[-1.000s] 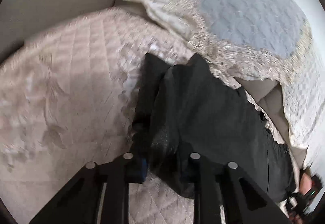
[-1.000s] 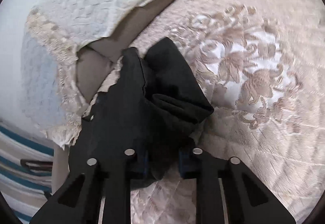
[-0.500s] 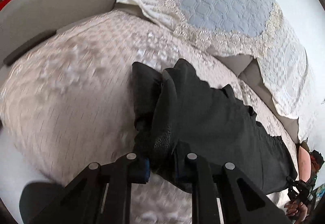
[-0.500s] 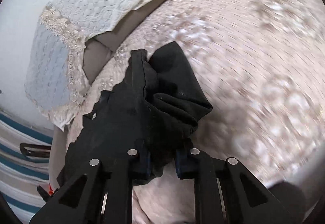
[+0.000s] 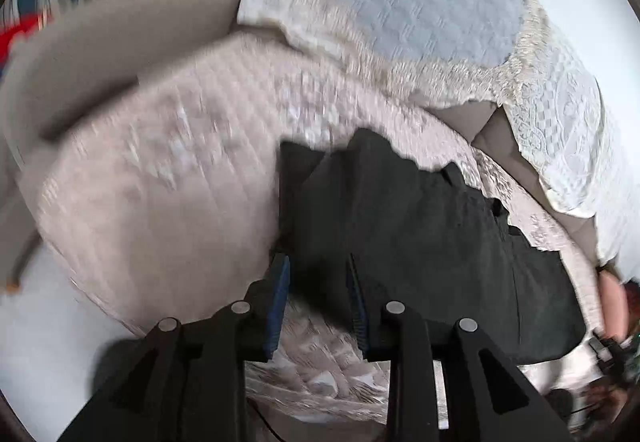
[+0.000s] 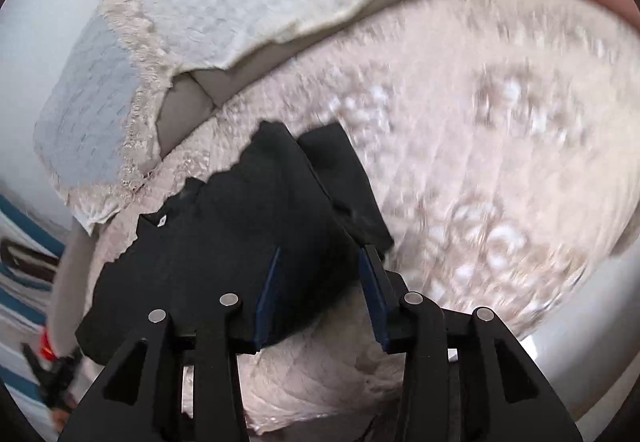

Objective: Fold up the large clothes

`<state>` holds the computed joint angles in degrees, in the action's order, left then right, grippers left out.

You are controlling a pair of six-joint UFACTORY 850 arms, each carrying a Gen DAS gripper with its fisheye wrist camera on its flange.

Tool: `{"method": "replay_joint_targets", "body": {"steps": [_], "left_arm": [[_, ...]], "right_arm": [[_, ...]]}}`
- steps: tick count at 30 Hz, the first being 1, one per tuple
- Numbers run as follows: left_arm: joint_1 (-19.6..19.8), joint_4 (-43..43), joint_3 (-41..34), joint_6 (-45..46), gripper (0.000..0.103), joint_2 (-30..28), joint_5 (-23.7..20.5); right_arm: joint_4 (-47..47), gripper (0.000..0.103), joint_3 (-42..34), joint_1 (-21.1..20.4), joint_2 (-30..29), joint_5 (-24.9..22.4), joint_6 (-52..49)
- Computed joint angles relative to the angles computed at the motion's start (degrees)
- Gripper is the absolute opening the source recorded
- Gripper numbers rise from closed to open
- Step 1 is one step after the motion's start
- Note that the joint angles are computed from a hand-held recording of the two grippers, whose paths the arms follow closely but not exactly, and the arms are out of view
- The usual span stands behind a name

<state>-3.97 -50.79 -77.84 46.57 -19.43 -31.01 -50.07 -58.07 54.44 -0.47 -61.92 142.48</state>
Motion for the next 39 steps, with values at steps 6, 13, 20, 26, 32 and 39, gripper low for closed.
{"method": "replay_joint_targets", "body": {"steps": [6,13,20,26,32,39], "left_arm": [[-2.05,-8.74,-1.46,11.96,0.033,-0.04,0.73],[-3.84,4.12,-5.66,0.11,0.024,-8.98,1.19],[-4.64,4.66,-8.47,-1.12,0.053,-8.23,0.13],[-8.62,14.4,-24.92,-11.3,0.07,-18.34,-2.91],[-12.05,30.84,-48.27,-28.23,0.07,-34.42,-15.02],[-11.98,30.16,-46.27,-25.47,0.009,-33.59,-11.47]], "right_arm": [[-2.45,0.041,-2.35,-3.92,-3.87,7.13,-9.41],[2.47,0.012,3.59,-7.9,-3.29,14.67,-8.22],[1.05,0.054,-0.69,-8.92,-3.39,9.23,-16.84],[2.9,0.057,-2.46,-17.99,-4.86,14.8,-29.63],[15.22,0.057,-4.98,-26.42,-8.66,21.98,-47.99],[9.14,0.008,-5.96,-26.31,-9.64,24.0,-45.37]]}}
